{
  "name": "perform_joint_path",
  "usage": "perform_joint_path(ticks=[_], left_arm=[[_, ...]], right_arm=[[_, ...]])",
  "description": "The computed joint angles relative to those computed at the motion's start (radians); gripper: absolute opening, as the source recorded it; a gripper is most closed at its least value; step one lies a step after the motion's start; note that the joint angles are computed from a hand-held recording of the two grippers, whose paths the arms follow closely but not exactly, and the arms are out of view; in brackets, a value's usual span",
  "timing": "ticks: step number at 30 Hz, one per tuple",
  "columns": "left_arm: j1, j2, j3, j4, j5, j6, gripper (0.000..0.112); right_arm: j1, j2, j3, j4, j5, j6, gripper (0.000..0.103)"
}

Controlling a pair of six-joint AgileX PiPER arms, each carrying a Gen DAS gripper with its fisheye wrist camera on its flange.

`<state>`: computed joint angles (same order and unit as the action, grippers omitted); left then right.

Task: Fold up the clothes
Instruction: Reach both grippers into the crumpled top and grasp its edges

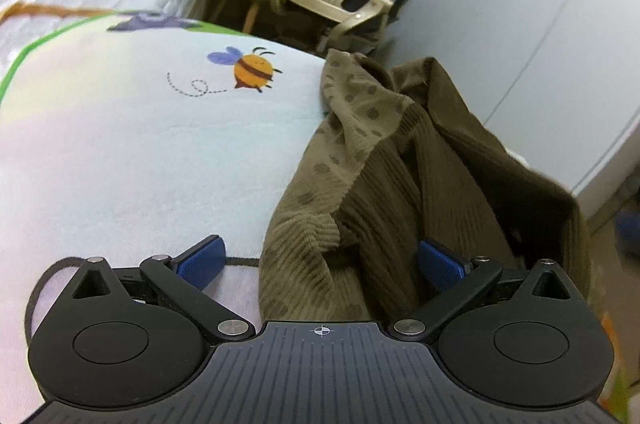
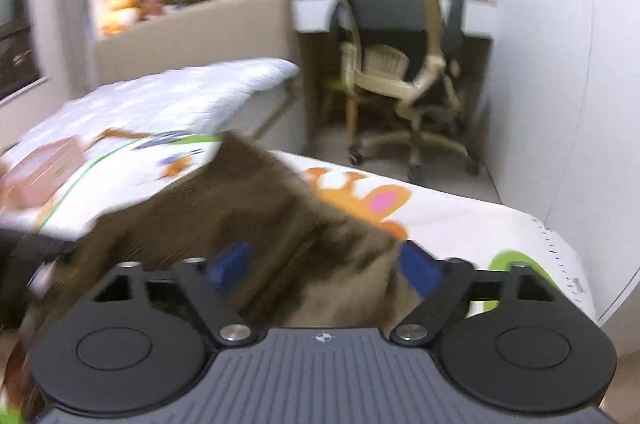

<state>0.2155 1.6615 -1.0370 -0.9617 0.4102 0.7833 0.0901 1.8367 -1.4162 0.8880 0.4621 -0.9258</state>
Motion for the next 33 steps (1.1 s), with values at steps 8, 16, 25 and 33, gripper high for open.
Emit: perform_joint_path(ticks=[8,16,25,33], left_arm=[[-0.003,0.021,-0.065,0.169,0.07,-0.113,0.103],[-0.035,-0.061,0.063,0.076,0.004,0.035,0.103],[-0.024,-0.423,0.397,0.043,0.254,0.134,0.103],[-0.049,-0.689,0.613,0.044,0.252,0.054,0.103]], right_arm=[[0.035,0.349,-0.399,-0.142,0.145,0.318,0.049],[-0.001,0.009,0.111,0.043,0.138,-0.052,0.047],[-0.264,-0.532,0.715,0.137,0.338,-0.367,0.047],[-0.4,-0.745,0.87,0.2,0.366,-0.446,0.052]])
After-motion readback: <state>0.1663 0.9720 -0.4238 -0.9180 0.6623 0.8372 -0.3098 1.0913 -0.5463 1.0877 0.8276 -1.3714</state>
